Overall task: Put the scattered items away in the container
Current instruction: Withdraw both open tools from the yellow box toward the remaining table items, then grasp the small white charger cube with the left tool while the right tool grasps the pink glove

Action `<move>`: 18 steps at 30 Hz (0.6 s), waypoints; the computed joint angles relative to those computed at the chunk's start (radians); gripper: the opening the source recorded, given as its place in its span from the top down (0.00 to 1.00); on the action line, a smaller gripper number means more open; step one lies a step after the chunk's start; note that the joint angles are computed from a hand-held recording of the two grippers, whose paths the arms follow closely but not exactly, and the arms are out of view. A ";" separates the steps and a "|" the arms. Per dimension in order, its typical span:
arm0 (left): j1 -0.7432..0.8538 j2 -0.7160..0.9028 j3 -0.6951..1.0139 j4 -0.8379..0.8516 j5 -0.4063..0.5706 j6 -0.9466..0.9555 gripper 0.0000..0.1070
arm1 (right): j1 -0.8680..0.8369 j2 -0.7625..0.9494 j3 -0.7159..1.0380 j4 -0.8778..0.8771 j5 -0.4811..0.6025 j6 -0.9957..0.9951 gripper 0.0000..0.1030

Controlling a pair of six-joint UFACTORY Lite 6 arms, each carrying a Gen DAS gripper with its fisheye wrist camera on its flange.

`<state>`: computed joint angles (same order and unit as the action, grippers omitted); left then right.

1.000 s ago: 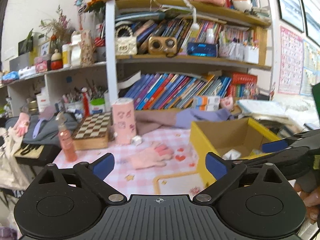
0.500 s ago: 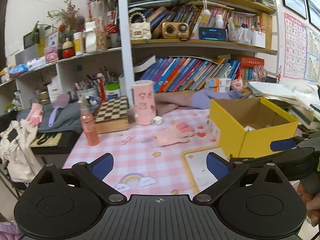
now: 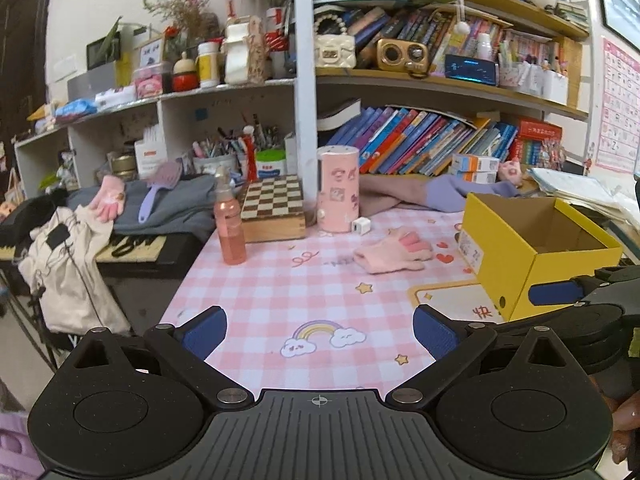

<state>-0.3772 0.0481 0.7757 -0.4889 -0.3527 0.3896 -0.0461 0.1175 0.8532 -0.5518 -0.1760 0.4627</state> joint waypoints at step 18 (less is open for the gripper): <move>0.098 0.327 0.311 0.071 0.101 -0.056 0.05 | -0.024 0.319 0.299 -0.112 0.000 0.148 0.07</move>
<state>-0.2790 0.3754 1.0866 -0.4178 -0.2520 0.3335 -0.0706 0.4363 1.1526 -0.6639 -0.1761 0.6108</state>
